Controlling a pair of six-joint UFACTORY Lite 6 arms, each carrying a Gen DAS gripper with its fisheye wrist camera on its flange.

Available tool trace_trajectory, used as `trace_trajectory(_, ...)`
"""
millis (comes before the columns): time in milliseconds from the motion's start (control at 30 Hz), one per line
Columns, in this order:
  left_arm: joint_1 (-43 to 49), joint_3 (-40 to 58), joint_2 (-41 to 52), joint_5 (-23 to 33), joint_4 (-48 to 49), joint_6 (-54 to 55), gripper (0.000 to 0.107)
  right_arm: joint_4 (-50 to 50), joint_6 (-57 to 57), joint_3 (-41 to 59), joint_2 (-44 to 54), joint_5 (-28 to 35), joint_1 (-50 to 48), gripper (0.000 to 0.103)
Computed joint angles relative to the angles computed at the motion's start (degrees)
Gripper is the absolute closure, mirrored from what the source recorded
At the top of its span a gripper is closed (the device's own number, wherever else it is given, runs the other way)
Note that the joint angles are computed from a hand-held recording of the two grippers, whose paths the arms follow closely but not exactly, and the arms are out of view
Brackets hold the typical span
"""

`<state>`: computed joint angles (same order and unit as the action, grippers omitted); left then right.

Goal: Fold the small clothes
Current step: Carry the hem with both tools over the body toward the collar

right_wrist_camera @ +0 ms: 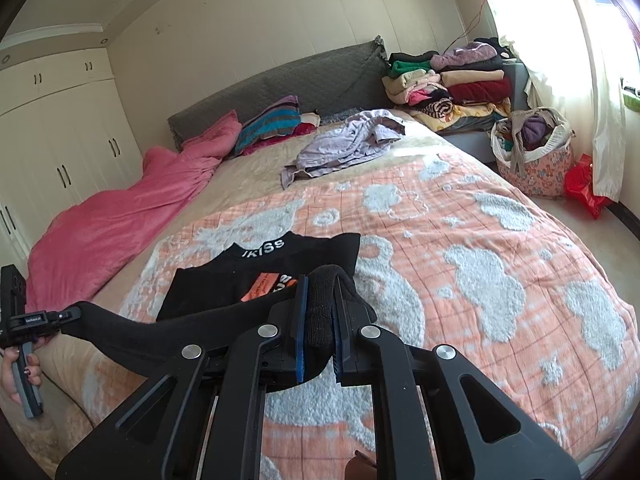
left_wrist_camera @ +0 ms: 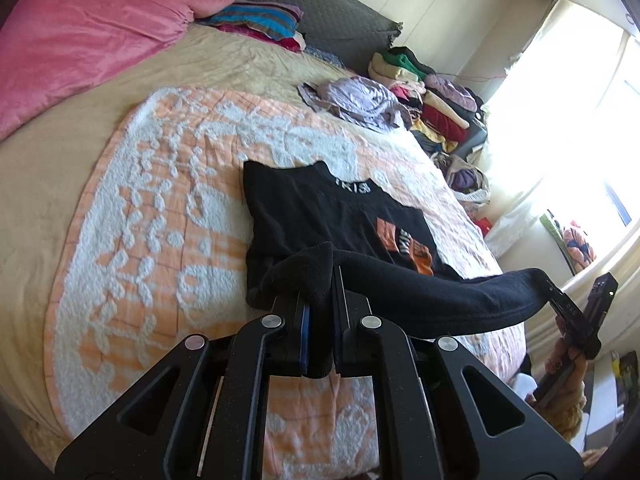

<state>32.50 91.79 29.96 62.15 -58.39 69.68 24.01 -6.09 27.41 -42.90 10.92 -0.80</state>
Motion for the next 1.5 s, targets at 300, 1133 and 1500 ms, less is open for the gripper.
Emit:
trace_trajectory(300,-2.9,3.9,1.2,-4.4,-1.4,-1.9,0.104,15.7,-17.3,5.2,8.5,-3.9,-0.9,0.094)
trace_trajectory(1133,-10.2,25.3,13.2,-11.7,3.6,-13.8,0.104,67.8,-71.6,24.3,31.9,-6.5,-1.8,0.094)
trace_trajectory(1500,-13.1,37.9,22.5,-13.7,8.2,-20.4,0.104,95.4,-98.4,32.7,44.1,-6.2,-2.7,0.094)
